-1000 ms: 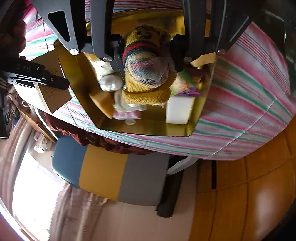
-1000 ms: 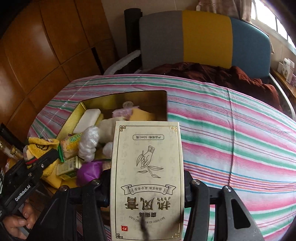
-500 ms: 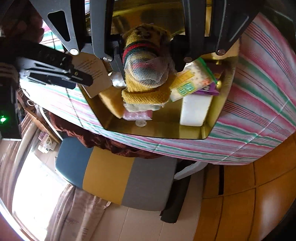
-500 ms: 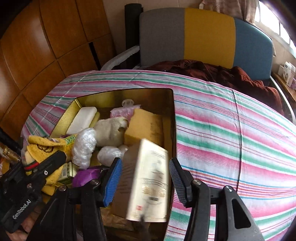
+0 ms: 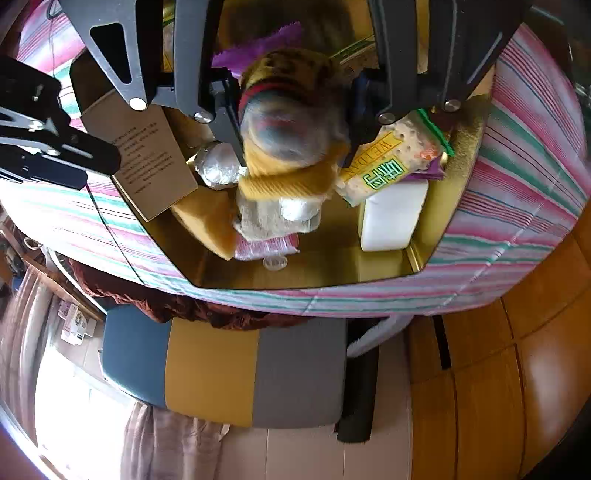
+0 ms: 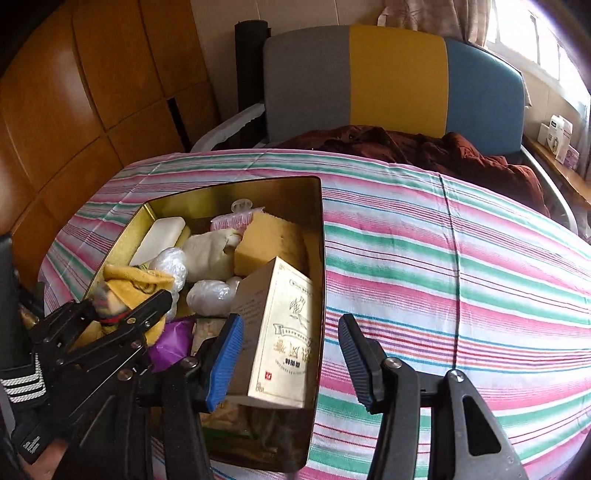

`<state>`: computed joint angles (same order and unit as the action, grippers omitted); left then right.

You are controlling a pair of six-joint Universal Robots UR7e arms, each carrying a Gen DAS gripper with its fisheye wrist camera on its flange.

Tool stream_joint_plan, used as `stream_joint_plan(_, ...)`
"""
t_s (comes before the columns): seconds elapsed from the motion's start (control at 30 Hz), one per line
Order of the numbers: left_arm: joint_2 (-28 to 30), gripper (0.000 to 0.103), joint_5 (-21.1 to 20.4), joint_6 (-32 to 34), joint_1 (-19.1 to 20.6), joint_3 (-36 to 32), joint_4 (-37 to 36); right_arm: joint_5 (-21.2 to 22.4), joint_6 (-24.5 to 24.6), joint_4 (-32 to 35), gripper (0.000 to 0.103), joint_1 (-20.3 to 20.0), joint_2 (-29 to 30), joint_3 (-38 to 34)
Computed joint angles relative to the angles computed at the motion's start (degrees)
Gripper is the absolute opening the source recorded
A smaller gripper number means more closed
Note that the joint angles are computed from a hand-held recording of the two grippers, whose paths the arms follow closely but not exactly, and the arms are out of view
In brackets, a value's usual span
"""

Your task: Organize objects

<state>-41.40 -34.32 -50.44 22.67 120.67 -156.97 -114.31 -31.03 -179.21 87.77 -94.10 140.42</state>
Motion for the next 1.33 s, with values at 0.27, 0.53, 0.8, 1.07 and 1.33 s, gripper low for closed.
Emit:
stream_joint_plan(0.27,-2.75,0.053,1.77,-2.97,-2.31,1.89,1.26,-0.08,-0.33,-1.28,0.054,0.33,-0.87,1.58)
stream_joint_plan(0.53,-5.28,0.072,3.63,-6.35,-4.72,3.82,3.75,-0.19,-0.98,-2.86,0.054,0.98,-1.98,3.23)
stream_joint_plan(0.8,-9.18,0.103,6.37,-15.30,-8.04,4.76,14.58,-1.10,-2.59,-6.67,0.054,2.52,-2.53,5.52)
stream_joint_plan(1.07,-11.41,0.103,7.37,-30.95,-9.85,2.83,35.32,-0.73,-3.59,-6.93,0.054,2.36,-3.64,7.43)
stream_joint_plan(1.33,-13.24,0.102,5.63,-39.43,-11.03,3.61,43.89,-0.21,-3.95,-9.18,0.054,2.17,-4.46,8.23)
